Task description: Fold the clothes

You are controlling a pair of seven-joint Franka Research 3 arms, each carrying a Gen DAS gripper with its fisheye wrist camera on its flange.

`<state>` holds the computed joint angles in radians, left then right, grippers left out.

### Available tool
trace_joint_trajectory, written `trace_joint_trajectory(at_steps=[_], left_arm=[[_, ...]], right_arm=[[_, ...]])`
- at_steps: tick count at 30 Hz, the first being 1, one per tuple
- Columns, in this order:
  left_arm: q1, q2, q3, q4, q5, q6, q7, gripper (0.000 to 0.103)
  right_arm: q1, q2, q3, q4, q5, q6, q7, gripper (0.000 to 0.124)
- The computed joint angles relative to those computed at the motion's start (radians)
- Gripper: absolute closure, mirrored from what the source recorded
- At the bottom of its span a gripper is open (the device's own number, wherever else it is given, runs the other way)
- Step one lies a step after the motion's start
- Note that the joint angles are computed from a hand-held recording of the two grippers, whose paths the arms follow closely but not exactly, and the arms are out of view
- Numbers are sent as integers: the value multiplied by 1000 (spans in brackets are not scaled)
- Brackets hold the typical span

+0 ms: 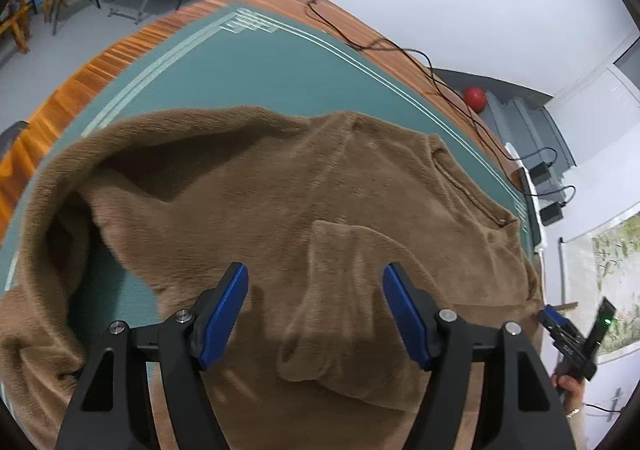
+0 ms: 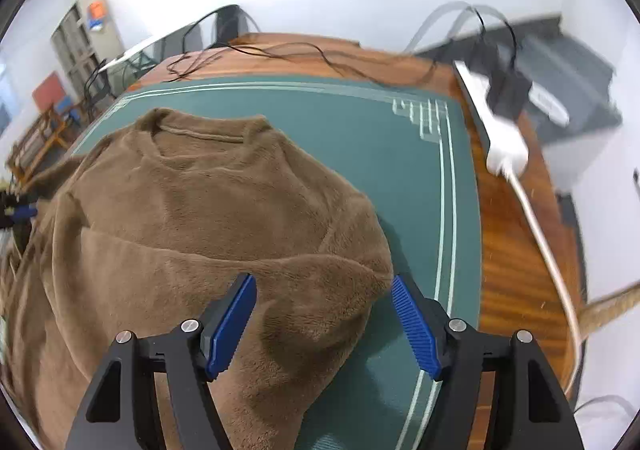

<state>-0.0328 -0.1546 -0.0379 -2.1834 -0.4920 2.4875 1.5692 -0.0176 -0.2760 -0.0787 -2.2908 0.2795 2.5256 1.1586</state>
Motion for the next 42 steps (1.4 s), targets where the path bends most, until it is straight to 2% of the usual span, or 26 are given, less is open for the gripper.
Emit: trace_joint_trajectory(at_steps=[4, 6, 7, 8, 9, 10, 11, 15, 18, 19, 21, 23, 25, 26, 28, 29, 31, 35, 38, 40, 42], left_arm=[[-6, 69, -14, 61, -2, -44, 18, 25], [-2, 109, -29, 95, 9, -71, 13, 25], [1, 127, -38, 110, 17, -82, 6, 25], [3, 132, -46, 115, 18, -83, 7, 37], [3, 133, -54, 117, 26, -77, 9, 55], [2, 133, -61, 119, 34, -70, 12, 81], [0, 124, -66, 115, 27, -54, 24, 86], [-18, 57, -68, 78, -17, 77, 73, 86], [-33, 56, -66, 90, 32, 134, 60, 86], [-29, 79, -71, 115, 107, 126, 20, 86], [-17, 135, -87, 167, 327, 58, -116, 84], [-11, 182, -86, 201, 396, -9, -176, 67], [-4, 215, -83, 215, 436, -48, -225, 61], [4, 202, -84, 194, 416, -28, -214, 57], [8, 173, -85, 164, 420, -4, -228, 52], [7, 157, -86, 150, 435, 9, -235, 50], [2, 131, -88, 126, 448, 35, -232, 48], [-25, 105, -95, 98, 431, 84, -162, 37], [-37, 139, -98, 125, 407, 59, -117, 36], [-40, 161, -103, 142, 429, 30, -127, 36], [-41, 178, -106, 141, 463, 34, -146, 36]], right_arm=[[4, 42, 3, 20, -4, -57, 5, 54], [6, 45, 19, 10, -39, -57, 17, 78], [8, 45, 26, 4, -55, -54, 22, 81], [11, 36, 30, -6, -65, -39, 23, 90], [13, 26, 35, -16, -78, -23, 26, 95], [10, 15, 42, -28, -100, 0, 41, 96], [5, 5, 46, -38, -116, 18, 57, 99], [-31, -35, 62, -79, -180, 98, 159, 104], [-62, -44, 72, -95, -220, 132, 255, 104], [-74, -35, 78, -90, -240, 124, 285, 104], [-83, -23, 86, -89, -281, 125, 328, 104], [-78, -10, 83, -83, -295, 122, 349, 103], [-65, -6, 68, -75, -282, 116, 344, 102], [-62, -6, 63, -71, -281, 111, 341, 95], [-70, -24, 65, -84, -300, 134, 361, 68], [-78, -39, 66, -96, -309, 154, 374, 48], [-92, -68, 69, -118, -320, 189, 394, 45], [-12, -102, 20, -113, -170, 174, 305, 45], [46, -109, 27, -103, -109, 118, 218, 45], [77, -98, 42, -95, -85, 80, 176, 45], [82, -89, 60, -100, -82, 63, 173, 45]])
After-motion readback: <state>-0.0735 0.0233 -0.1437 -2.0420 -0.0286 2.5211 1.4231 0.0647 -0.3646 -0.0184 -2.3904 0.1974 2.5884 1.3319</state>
